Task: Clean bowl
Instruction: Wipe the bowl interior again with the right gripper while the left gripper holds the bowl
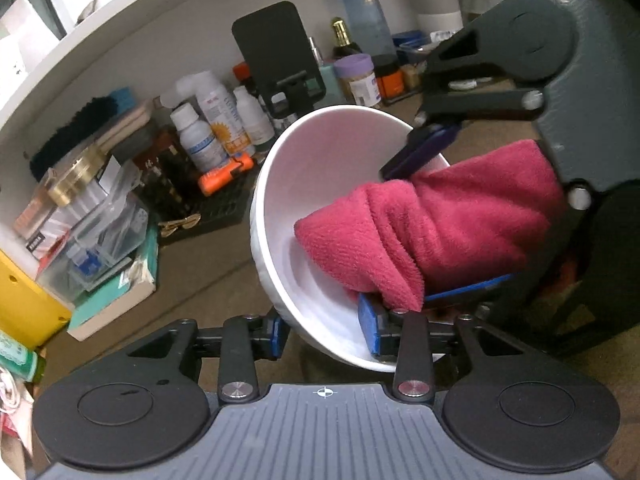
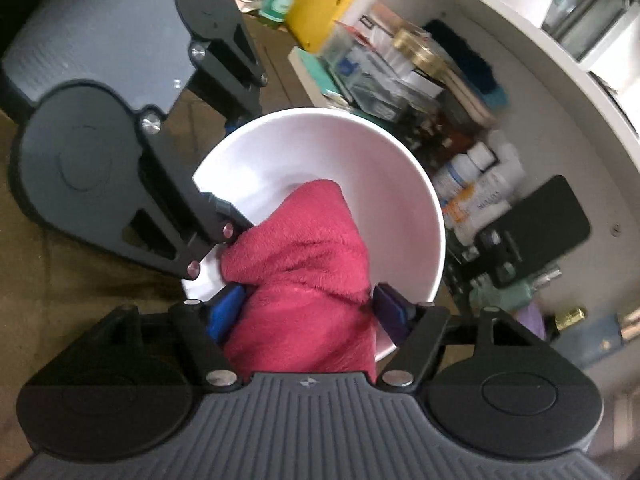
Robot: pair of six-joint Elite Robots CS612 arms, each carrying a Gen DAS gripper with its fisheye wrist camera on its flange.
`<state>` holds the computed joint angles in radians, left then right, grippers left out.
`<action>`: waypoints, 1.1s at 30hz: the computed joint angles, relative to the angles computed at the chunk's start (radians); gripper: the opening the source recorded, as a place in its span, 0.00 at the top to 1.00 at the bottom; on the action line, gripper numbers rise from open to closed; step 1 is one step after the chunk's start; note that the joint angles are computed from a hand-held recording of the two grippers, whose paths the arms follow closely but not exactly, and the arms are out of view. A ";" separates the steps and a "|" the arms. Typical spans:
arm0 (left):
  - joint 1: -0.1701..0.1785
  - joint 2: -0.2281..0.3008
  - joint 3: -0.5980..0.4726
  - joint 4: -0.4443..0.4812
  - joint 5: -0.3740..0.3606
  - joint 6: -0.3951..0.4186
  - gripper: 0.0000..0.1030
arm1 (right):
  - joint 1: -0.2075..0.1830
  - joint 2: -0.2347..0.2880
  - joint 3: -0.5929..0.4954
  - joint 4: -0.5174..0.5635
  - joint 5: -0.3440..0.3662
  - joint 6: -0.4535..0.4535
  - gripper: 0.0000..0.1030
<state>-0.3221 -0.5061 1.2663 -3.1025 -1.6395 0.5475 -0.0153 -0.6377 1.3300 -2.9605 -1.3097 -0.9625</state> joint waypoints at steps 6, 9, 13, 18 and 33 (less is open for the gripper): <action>-0.006 0.003 0.007 -0.028 0.026 -0.022 0.60 | -0.045 -0.043 0.100 0.011 0.043 0.117 0.68; -0.006 0.002 0.015 -0.038 0.030 -0.041 0.60 | 0.013 -0.008 0.130 -0.289 -0.048 0.036 0.75; -0.003 0.000 0.015 -0.033 0.021 -0.063 0.60 | 0.069 0.056 0.110 -0.566 -0.189 -0.154 0.76; -0.006 0.005 0.006 -0.039 0.020 -0.097 0.61 | 0.104 0.081 0.082 -0.448 -0.264 -0.099 0.74; -0.009 0.041 -0.021 -0.126 -0.004 -0.359 0.36 | 0.012 0.190 0.008 -0.539 0.365 1.273 0.74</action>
<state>-0.3308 -0.4646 1.2458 -3.2283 -1.6431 0.1885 -0.0033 -0.4480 1.3384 -3.4992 -0.9448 0.3108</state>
